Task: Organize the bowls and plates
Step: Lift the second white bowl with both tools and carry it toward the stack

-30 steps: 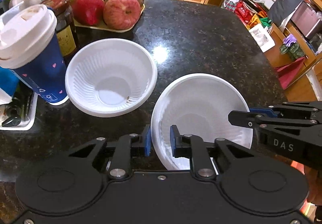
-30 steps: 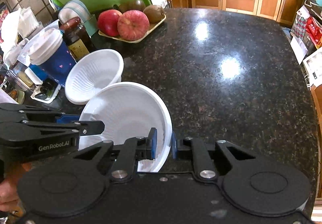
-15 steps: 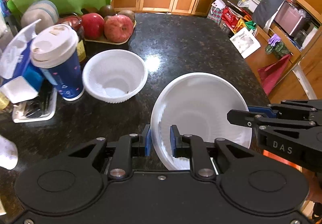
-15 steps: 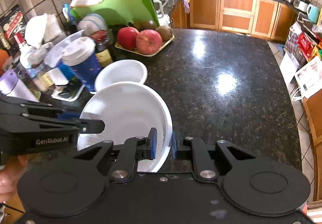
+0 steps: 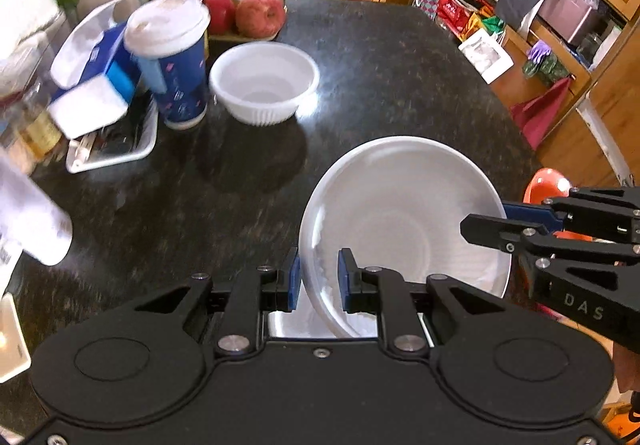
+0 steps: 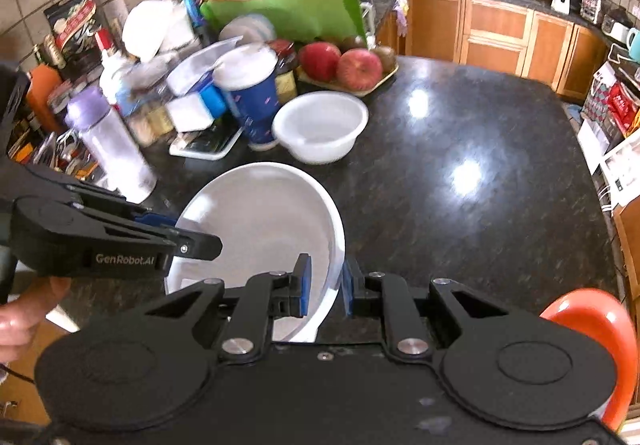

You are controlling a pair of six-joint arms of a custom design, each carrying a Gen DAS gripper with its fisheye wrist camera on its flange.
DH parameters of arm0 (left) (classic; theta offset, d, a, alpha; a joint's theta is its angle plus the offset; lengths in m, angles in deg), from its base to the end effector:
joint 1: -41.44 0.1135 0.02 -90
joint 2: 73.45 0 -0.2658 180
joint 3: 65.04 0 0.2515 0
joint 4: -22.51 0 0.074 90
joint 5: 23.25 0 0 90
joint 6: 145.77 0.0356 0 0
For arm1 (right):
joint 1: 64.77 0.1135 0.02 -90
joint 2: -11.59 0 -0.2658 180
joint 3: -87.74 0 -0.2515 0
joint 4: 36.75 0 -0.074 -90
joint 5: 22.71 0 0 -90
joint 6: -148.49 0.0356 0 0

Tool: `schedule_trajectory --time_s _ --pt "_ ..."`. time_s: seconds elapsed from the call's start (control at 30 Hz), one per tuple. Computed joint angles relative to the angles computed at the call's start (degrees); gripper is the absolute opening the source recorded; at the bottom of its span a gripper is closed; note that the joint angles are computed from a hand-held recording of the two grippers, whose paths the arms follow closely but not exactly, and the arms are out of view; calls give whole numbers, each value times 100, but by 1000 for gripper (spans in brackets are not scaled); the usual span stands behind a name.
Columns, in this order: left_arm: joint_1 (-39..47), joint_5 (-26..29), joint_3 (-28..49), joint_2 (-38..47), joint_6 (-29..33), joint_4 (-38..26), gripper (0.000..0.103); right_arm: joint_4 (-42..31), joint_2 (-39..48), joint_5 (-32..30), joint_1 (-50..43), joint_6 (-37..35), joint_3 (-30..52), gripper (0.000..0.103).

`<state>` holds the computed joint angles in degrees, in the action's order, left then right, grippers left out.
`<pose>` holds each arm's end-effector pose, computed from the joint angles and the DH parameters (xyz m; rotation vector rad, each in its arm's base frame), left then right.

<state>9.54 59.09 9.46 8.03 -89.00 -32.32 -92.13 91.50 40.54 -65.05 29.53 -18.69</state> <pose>0.2418 -0.1449 0.2495 -0.0753 2.6483 -0.2086 0.2736 0.0147 0.2543 -0.7707 2.4052 0.4197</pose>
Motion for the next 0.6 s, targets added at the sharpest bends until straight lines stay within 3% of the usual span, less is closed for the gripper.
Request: schedule_trajectory --time_s 0.5,0.6 --pt "-30 317 -751 -303 177 209 25 338 -203 203 255 541 -913 18" --pt "-41 296 -892 -377 239 377 32 340 -174 178 214 543 -925 24"
